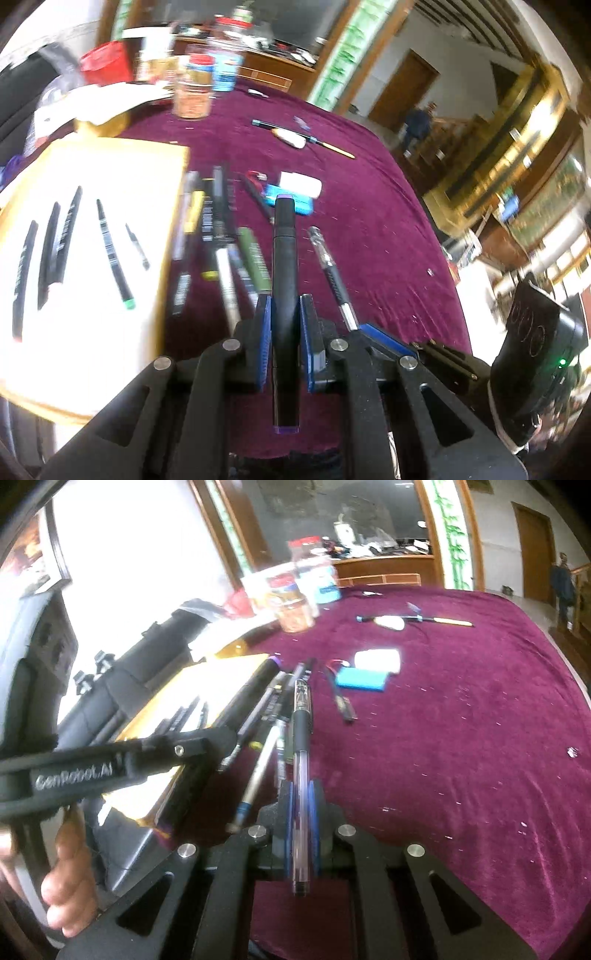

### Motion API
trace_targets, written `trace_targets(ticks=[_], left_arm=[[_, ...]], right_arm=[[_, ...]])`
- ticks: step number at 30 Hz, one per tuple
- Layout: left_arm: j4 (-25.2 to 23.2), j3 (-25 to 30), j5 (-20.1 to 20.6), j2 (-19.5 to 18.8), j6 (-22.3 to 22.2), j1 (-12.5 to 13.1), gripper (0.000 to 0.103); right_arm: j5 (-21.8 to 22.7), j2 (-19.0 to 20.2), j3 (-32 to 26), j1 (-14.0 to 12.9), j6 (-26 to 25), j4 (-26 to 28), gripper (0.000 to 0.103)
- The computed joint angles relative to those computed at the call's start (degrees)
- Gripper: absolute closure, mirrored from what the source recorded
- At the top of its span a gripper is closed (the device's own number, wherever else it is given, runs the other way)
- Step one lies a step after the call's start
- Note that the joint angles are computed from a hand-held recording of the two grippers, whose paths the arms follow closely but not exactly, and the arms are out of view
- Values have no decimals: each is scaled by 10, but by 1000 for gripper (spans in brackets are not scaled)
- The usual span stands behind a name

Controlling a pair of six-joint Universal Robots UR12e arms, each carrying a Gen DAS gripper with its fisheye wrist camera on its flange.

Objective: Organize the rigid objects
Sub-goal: 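Carry gel pen and purple-ended marker into the white tray and open both grippers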

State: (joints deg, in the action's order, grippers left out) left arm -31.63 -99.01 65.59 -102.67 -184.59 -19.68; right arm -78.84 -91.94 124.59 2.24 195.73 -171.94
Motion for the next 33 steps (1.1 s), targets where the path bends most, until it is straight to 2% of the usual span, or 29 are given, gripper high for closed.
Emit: trace_targets(ticks=[3, 9, 15, 20, 23, 29, 33], left_arm=[[10, -13, 6, 10, -20, 14, 91], [18, -24, 21, 25, -64, 48, 91], [20, -17, 47, 11, -94, 66, 91], [6, 5, 54, -9, -84, 76, 91], [-5, 27, 43, -29, -84, 80, 91], [-41, 66, 36, -71, -103, 84, 91], [-60, 78, 42, -83, -103, 84, 91]], right_arm=[[35, 8, -6, 0, 4, 2, 96], [75, 34, -36, 12, -8, 12, 95], [107, 65, -78, 27, -18, 27, 95], [112, 96, -118, 38, -21, 57, 95], [119, 119, -149, 40, -11, 87, 95], [91, 170, -217, 50, -6, 143, 95], [63, 193, -248, 56, -12, 169, 95]])
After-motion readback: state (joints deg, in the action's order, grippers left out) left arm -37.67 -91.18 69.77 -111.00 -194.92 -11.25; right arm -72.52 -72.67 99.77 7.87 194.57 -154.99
